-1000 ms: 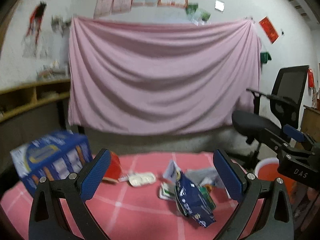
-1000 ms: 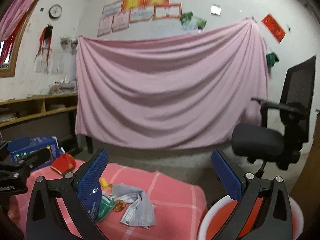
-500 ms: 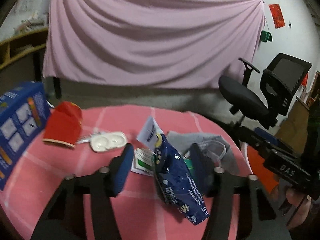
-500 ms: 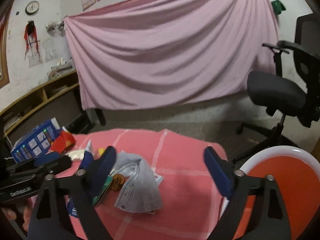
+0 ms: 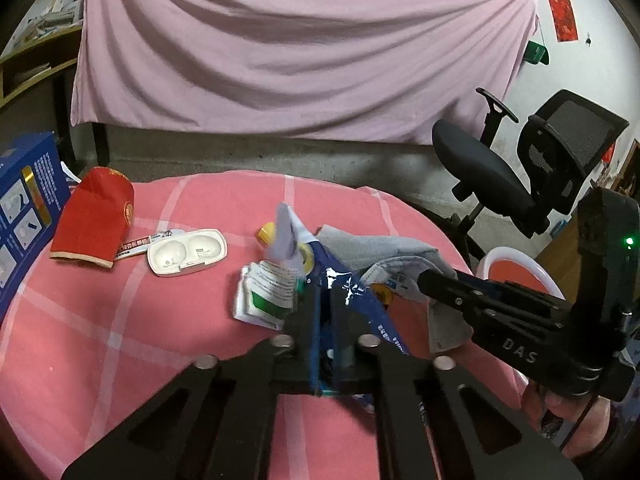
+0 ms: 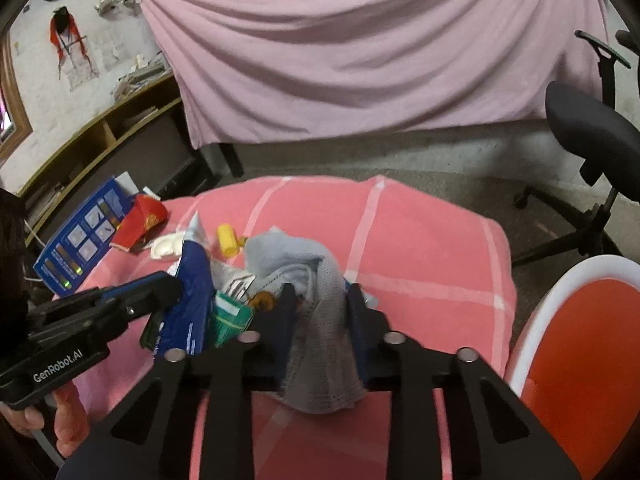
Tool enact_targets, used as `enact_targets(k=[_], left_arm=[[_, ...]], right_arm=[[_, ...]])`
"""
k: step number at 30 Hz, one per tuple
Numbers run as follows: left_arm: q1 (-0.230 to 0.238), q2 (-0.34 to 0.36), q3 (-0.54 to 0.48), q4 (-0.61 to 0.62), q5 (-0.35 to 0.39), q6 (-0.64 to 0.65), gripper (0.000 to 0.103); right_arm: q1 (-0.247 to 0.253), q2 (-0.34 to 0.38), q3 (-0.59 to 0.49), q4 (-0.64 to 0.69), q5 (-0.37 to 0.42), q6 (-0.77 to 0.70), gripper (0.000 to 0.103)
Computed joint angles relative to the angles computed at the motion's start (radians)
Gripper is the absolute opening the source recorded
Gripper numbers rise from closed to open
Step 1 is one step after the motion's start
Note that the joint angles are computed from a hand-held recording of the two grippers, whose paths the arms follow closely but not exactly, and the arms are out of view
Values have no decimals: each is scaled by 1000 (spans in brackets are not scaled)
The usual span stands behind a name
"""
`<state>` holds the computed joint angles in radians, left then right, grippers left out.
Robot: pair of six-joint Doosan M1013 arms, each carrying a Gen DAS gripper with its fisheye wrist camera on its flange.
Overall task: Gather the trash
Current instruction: 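Grasp the blue snack bag with the left tool while the right tool grasps the grey mask, then carry the bag and mask to the bucket and open both tools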
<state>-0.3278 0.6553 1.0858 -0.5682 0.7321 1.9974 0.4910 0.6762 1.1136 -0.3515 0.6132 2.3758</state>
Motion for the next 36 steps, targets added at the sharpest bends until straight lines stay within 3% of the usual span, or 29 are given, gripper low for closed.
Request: enact_targets(k=[12, 14, 15, 16, 23, 30, 36], left_arm=[[-4, -41, 58, 1, -56, -2, 3], [-4, -44, 57, 4, -47, -22, 24], [-2, -47, 61, -11, -47, -26, 45], [1, -50, 68, -31, -55, -21, 51], [-6, -41, 48, -5, -5, -43, 51], [-32, -43, 47, 136, 12, -119, 51], [-56, -108, 172, 233, -184, -112, 51]], right_arm=[[17, -38, 64, -179, -62, 166, 11], [17, -38, 64, -184, -59, 176, 11], [19, -36, 61, -189, -55, 182, 11], [19, -36, 61, -195, -54, 189, 11], [20, -47, 81, -225, -63, 240, 11], [19, -59, 104, -263, -62, 296, 11], [19, -69, 126, -289, -66, 332, 11]])
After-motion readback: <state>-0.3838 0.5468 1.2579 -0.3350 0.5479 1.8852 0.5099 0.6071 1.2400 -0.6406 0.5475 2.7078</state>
